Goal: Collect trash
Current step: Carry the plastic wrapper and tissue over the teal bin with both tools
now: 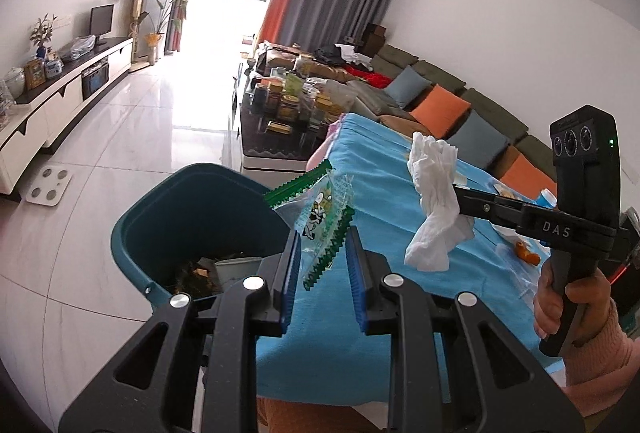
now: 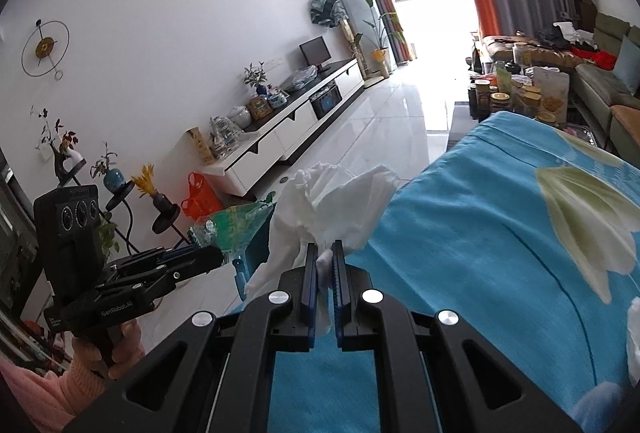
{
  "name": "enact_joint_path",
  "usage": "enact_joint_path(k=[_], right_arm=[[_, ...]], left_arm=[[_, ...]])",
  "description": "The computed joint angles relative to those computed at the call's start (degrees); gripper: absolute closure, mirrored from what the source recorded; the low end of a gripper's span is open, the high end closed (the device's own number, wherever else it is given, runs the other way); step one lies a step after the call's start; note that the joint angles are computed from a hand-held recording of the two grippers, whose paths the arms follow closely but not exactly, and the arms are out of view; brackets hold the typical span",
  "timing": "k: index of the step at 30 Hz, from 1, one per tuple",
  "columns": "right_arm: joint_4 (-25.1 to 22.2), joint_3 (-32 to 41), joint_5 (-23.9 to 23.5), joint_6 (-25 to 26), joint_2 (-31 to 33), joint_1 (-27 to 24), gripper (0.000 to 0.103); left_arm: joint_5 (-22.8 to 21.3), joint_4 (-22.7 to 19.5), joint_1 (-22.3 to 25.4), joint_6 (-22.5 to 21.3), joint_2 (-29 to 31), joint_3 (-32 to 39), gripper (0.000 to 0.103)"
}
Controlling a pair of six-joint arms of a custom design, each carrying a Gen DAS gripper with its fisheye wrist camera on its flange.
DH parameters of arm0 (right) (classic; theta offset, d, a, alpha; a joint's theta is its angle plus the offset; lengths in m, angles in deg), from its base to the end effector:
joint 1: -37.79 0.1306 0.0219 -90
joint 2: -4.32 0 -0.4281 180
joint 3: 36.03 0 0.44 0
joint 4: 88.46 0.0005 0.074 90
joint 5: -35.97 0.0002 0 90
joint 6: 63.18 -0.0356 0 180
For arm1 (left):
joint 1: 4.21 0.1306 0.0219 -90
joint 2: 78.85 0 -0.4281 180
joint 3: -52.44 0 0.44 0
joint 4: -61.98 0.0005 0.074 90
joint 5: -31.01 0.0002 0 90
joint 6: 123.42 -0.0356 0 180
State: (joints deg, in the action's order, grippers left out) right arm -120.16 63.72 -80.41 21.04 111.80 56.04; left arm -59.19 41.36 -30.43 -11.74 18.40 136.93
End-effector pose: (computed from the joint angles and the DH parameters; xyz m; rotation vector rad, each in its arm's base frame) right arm 0.6298 0.2238 0.4123 -0.4953 2.2247 0.7420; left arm 0.5349 -0.2639 0.3976 0.0848 2.1910 -0.4760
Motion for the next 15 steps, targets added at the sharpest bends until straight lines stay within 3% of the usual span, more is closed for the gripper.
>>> enact_joint_path(k=[15], right_arm=[[-3.19, 4.85, -0.59, 1.37, 3.83, 2.49, 0.097]], left_arm=[[-1.6, -0.72, 0.62, 0.56, -0.78, -0.84, 0.08]])
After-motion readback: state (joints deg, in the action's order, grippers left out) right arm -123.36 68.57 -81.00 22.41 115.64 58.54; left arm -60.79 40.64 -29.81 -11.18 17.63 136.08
